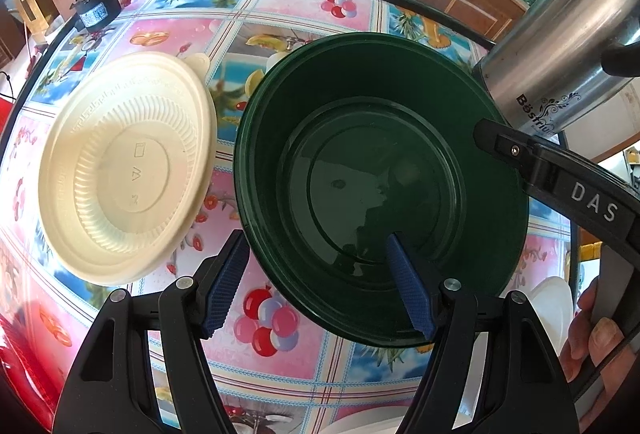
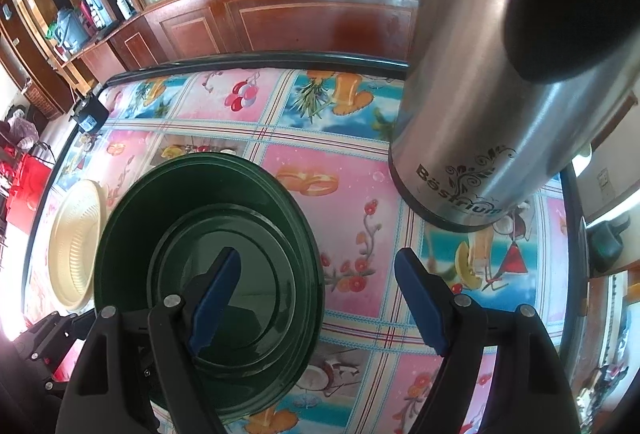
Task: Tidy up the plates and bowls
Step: 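Close the left tool on the rim of the dark green bowl, then carry the green bowl with the left tool and lower it onto the red plates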
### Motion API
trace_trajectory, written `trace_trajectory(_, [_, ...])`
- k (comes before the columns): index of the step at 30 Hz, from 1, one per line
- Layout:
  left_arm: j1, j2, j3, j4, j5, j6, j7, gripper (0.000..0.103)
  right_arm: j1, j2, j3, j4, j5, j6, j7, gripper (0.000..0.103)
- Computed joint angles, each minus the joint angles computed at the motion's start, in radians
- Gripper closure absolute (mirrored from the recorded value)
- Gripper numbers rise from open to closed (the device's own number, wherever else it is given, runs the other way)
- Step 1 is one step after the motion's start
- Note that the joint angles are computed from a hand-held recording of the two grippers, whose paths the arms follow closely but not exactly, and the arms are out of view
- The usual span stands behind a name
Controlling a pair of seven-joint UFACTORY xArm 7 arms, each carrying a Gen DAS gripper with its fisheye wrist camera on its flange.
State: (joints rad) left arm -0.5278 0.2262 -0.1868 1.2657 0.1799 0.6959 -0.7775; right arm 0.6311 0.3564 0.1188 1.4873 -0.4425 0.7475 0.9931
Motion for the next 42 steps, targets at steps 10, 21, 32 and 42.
trace_trajectory(10, [-0.001, 0.006, 0.0, -0.009, 0.002, -0.018, 0.019, 0.068, -0.012, 0.024, 0.003, 0.018, 0.042, 0.006, -0.038, 0.09])
trace_trajectory(21, [0.015, -0.07, -0.009, -0.066, -0.012, -0.039, 0.059, 0.071, 0.003, -0.065, 0.01, -0.081, 0.005, -0.023, 0.028, 0.091])
trace_trajectory(32, [0.058, -0.264, -0.032, -0.216, -0.072, -0.073, 0.131, 0.071, 0.017, -0.172, 0.061, -0.157, -0.085, -0.026, 0.173, 0.092])
trace_trajectory(42, [0.098, -0.581, -0.008, -0.479, -0.212, -0.053, 0.277, 0.071, 0.114, -0.172, 0.116, -0.1, -0.209, 0.064, 0.35, 0.091])
